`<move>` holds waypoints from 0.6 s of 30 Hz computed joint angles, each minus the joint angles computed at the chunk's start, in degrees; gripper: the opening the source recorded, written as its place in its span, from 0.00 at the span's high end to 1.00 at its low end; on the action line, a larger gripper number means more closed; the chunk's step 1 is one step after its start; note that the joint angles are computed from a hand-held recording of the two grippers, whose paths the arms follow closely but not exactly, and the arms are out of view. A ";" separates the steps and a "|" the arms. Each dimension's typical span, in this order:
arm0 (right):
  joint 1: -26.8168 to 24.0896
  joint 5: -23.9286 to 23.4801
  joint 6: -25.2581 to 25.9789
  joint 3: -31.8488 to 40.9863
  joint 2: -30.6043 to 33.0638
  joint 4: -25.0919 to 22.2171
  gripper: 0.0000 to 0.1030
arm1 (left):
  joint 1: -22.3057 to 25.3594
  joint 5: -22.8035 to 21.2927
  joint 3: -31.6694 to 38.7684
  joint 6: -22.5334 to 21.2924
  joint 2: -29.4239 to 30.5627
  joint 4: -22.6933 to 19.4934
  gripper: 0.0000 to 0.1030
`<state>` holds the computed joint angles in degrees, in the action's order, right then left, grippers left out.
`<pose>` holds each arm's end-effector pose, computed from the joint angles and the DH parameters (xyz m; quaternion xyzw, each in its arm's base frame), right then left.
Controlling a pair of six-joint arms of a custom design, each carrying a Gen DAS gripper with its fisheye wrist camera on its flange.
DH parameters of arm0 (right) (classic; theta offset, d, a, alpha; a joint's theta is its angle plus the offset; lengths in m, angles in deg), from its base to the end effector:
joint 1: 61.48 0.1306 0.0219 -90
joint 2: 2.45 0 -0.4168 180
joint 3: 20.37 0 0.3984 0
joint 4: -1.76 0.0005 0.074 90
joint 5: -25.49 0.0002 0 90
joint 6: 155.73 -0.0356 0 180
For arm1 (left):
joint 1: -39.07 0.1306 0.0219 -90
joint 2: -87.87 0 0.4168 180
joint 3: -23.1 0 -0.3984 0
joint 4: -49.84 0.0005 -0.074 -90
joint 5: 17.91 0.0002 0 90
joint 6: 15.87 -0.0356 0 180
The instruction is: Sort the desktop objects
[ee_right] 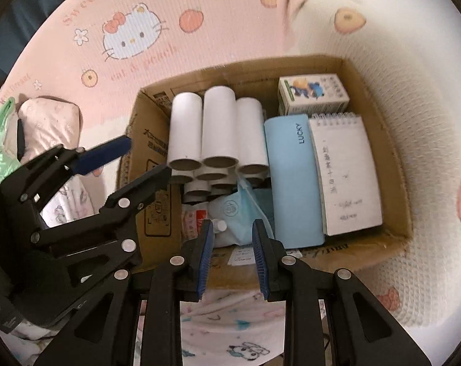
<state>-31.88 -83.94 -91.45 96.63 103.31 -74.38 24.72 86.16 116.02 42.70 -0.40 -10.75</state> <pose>0.4912 0.2921 0.5119 -0.0692 0.9603 0.2453 0.1132 0.4704 -0.1298 0.4620 0.4021 0.8693 -0.0779 0.2765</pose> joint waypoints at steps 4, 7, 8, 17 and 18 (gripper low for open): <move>3.15 6.52 -3.28 0.58 -0.98 -1.15 0.78 | 1.64 -0.85 -1.43 -2.85 -2.85 1.57 0.48; 4.50 11.21 -4.95 2.32 -0.97 -3.28 0.78 | 2.54 -0.60 -2.89 -5.02 -4.88 3.56 0.48; 4.92 12.74 -5.56 2.89 -1.13 -4.17 0.78 | 2.93 -0.09 -3.07 -5.51 -5.29 3.63 0.48; 9.15 24.02 -9.60 10.66 1.08 -12.88 0.78 | 6.60 3.18 -2.09 -9.80 -7.45 3.38 0.44; 9.61 25.21 -9.97 12.04 1.45 -14.18 0.78 | 6.93 3.56 -1.97 -9.82 -7.60 3.56 0.44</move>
